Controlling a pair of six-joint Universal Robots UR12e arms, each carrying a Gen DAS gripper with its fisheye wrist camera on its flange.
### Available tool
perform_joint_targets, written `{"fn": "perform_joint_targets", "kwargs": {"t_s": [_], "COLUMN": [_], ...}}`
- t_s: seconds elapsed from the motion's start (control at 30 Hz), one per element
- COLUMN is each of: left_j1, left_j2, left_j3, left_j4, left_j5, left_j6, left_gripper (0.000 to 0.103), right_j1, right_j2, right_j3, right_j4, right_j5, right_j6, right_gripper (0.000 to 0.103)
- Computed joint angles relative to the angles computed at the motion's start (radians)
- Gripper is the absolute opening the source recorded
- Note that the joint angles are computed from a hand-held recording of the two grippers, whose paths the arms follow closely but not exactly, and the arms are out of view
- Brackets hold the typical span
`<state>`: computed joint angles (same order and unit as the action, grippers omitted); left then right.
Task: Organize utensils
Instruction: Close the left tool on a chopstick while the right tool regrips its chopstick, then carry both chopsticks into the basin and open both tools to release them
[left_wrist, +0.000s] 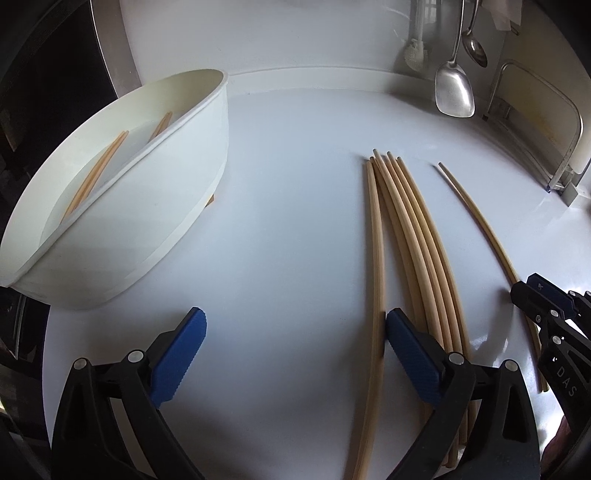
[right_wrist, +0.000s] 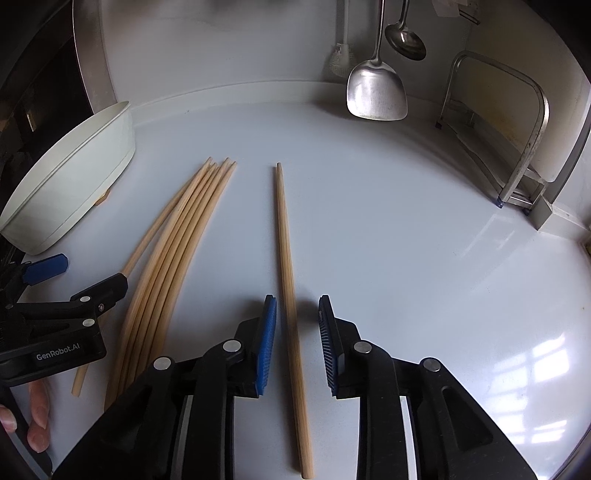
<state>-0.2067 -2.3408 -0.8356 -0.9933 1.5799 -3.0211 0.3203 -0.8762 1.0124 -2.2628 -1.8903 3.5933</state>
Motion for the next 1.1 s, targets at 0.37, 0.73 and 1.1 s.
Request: {"fn": "perform_joint_targets", "kwargs": {"t_s": [0.37,0.73,1.1], "left_j1": [-0.011,-0.019,-0.014], "left_j2": [-0.012,-0.004,0.009], "left_j3": [0.016,0.006,0.006], "left_j4": [0.011,0.029,-0.036], "left_j5": [0.052,0.018,-0.070], "left_j6": [0.009,0.074,0.086], "left_gripper": [0.098,0.058,0.007], "right_j1": [-0.002,-0.001,-0.008], "right_j2": [0.002,0.002,-0.005], "right_j3": [0.006,0.009,0.010], "right_j4": [-0.027,-0.031,-0.018], "right_j5": [0.005,0.000,0.038], "right_j6": [-0.029,-0.035,-0.038], "right_gripper": [0.025,0.025,0.006]}}
